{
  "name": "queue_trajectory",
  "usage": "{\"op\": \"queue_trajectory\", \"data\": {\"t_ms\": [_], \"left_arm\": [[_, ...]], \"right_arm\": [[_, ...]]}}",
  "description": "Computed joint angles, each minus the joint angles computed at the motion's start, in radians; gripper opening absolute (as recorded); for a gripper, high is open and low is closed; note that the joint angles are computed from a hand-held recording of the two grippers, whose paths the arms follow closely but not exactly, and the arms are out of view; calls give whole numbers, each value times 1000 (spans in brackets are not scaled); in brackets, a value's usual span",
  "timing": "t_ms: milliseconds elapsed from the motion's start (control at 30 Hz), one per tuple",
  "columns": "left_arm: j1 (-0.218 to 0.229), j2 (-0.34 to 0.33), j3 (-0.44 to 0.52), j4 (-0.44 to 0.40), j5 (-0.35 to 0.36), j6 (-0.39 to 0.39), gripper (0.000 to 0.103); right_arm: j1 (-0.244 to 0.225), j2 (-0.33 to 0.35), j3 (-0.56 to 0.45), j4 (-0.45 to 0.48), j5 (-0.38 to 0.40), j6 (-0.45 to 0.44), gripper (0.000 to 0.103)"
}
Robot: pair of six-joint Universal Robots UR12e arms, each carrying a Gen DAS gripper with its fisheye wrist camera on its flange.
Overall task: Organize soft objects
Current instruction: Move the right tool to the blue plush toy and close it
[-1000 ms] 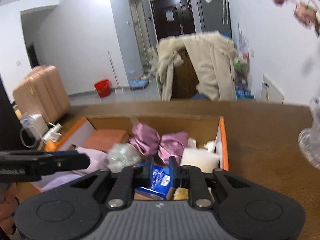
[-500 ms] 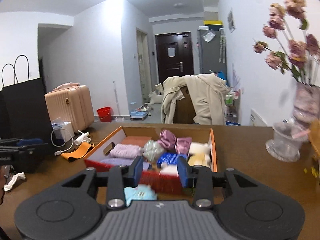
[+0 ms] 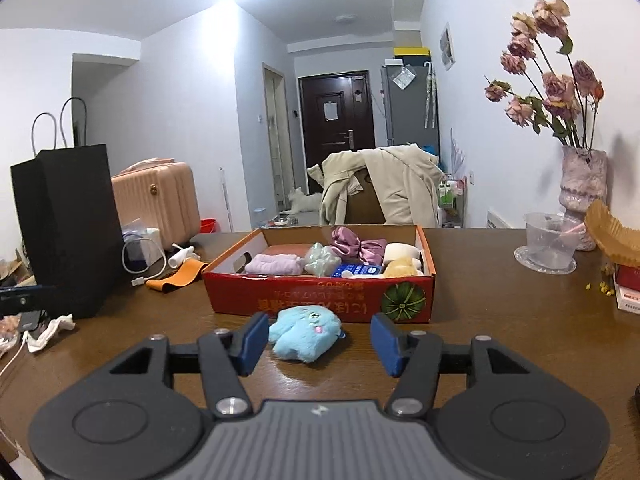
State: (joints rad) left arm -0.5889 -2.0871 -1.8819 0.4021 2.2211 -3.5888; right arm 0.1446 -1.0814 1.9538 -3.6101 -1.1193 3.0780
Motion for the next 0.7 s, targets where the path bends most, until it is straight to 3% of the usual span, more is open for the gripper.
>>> {"op": "queue_trajectory", "data": {"t_ms": [133, 333, 533, 600, 700], "left_arm": [[0, -9, 10, -1, -2, -13, 90], [29, -35, 44, -41, -82, -19, 90], [84, -85, 116, -83, -271, -57, 88], [104, -117, 163, -91, -335, -42, 83], [133, -161, 247, -191, -399, -32, 71]], "right_arm": [[-3, 2, -2, 17, 26, 0, 56], [3, 29, -38, 89, 16, 0, 56], [13, 84, -119, 204, 24, -5, 56], [17, 109, -158, 237, 26, -1, 56], [23, 153, -232, 288, 37, 12, 55]]}}
